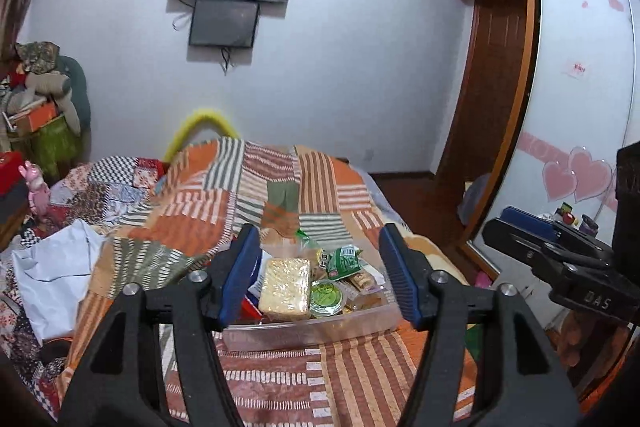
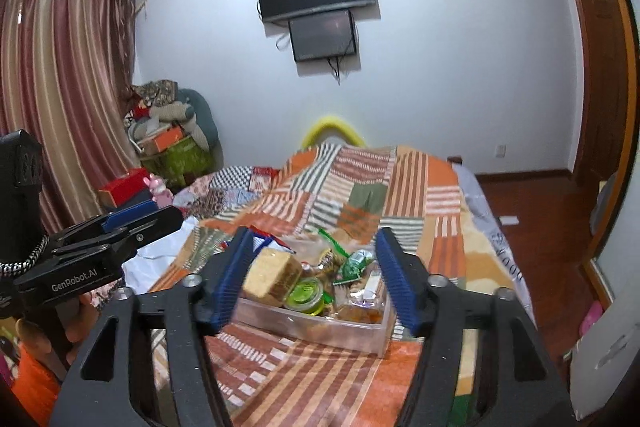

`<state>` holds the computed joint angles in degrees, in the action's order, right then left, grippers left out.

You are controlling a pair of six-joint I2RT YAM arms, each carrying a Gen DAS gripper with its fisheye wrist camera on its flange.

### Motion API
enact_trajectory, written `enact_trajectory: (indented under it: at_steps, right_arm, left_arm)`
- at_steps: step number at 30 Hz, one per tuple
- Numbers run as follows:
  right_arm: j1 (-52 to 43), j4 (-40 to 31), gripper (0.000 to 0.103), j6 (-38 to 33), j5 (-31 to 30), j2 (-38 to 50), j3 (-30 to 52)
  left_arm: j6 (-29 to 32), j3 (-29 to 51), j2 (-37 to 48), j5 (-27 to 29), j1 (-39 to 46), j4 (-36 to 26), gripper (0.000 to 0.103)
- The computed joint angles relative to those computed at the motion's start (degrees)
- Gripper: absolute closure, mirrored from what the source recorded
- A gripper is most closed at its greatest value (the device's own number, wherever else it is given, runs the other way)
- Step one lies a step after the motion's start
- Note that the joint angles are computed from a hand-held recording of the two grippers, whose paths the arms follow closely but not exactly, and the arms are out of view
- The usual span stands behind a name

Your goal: Organize snacks

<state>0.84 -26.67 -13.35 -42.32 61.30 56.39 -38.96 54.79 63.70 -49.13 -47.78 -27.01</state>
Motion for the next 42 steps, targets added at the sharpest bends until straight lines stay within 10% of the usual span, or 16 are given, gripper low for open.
enact_trajectory:
  at_steps: [13, 42]
  right_arm:
    - [0.43, 3.75, 0.013, 4.85, 3.7, -10.67, -6.28]
    - [-1.26, 2.7, 0.006, 4.24, 5.01, -17.22, -9.93]
  left_arm:
    - [-13.68, 4.08, -0.35, -17.4, -14.12, -16.67, 0.007]
    - [-22.58, 4.6, 3.43, -19.67, -18.07, -23.12, 0.002]
